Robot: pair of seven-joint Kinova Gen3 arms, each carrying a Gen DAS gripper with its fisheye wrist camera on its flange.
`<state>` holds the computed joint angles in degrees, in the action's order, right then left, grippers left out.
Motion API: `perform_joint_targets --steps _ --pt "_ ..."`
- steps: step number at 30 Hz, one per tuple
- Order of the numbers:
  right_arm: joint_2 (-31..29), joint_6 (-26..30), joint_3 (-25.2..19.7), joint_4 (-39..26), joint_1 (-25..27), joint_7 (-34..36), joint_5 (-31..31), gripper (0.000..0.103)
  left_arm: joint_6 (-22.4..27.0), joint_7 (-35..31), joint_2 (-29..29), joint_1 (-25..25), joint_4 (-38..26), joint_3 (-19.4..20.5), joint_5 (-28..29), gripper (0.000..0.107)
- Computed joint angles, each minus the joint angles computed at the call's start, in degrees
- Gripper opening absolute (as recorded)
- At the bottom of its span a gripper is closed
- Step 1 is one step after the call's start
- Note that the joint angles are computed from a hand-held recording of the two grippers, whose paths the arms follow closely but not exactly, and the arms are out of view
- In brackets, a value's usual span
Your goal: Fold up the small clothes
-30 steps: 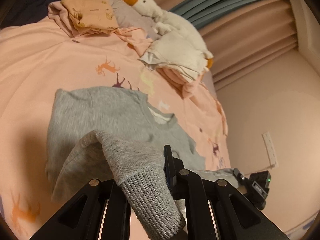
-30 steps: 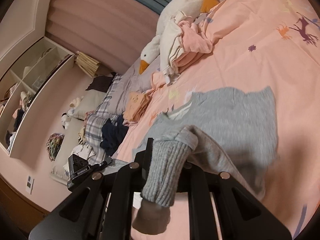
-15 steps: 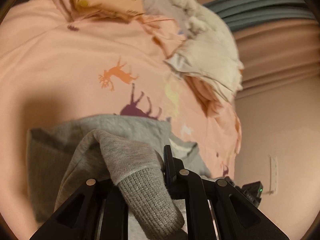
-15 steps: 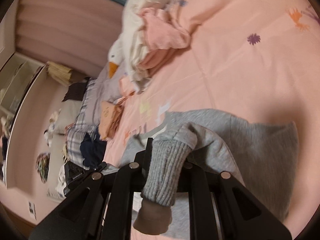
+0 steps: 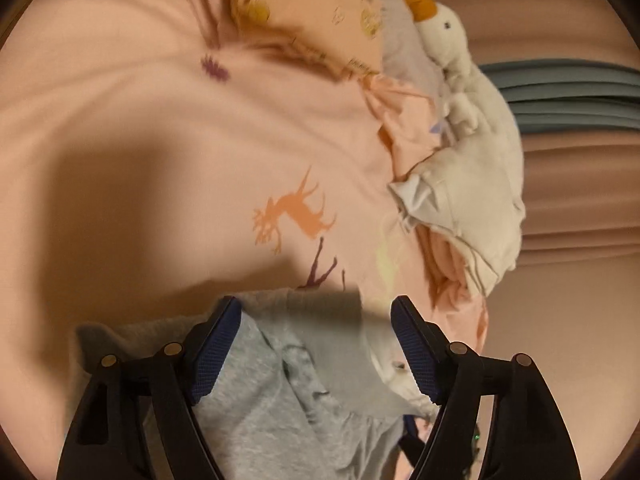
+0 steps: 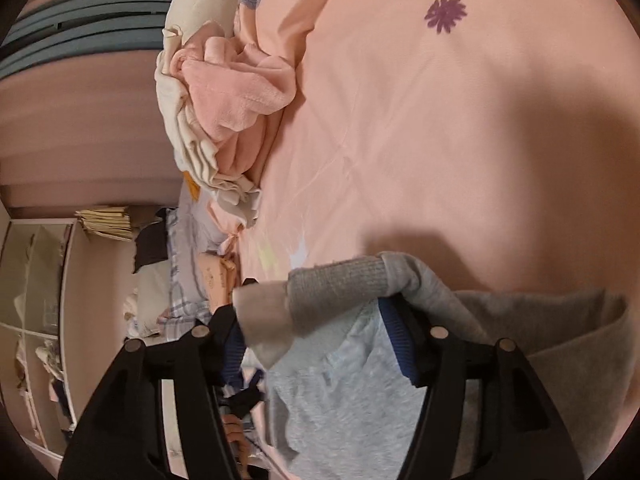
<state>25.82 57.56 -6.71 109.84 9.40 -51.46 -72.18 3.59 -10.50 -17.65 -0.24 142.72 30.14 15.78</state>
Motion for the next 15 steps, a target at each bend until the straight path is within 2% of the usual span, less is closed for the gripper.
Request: perform_joint_targets --steps 3,6,9,11,13,15 --pt "-1.41 -0.08 -1.0 0.4 0.45 3.41 0.65 0.071 6.99 1.4 -2.98 -2.78 -2.18 3.43 -4.69 0.076" --pt "-2.0 -2.07 -6.49 2.1 5.4 7.54 -2.48 0.081 13.11 1.01 -6.37 -3.59 -4.27 5.84 -6.5 0.076" --pt "-5.11 -4.57 -11.08 4.91 11.68 10.25 -5.35 0.082 17.05 1.7 -8.78 -5.14 -6.44 10.62 -9.76 0.076" --pt "-6.69 -3.85 -12.15 4.9 12.99 11.08 -2.99 0.076 19.5 0.85 -8.4 -5.79 -8.66 14.32 -12.27 0.076" --pt "-11.58 -6.77 -11.94 6.93 10.05 14.81 1.67 0.055 22.29 -0.08 -6.8 -7.23 -11.35 19.35 -14.37 0.076" --pt "-16.86 -11.43 -10.81 9.52 4.74 18.56 6.33 0.039 23.76 1.27 -4.27 -9.13 -13.75 24.66 -18.2 0.076"
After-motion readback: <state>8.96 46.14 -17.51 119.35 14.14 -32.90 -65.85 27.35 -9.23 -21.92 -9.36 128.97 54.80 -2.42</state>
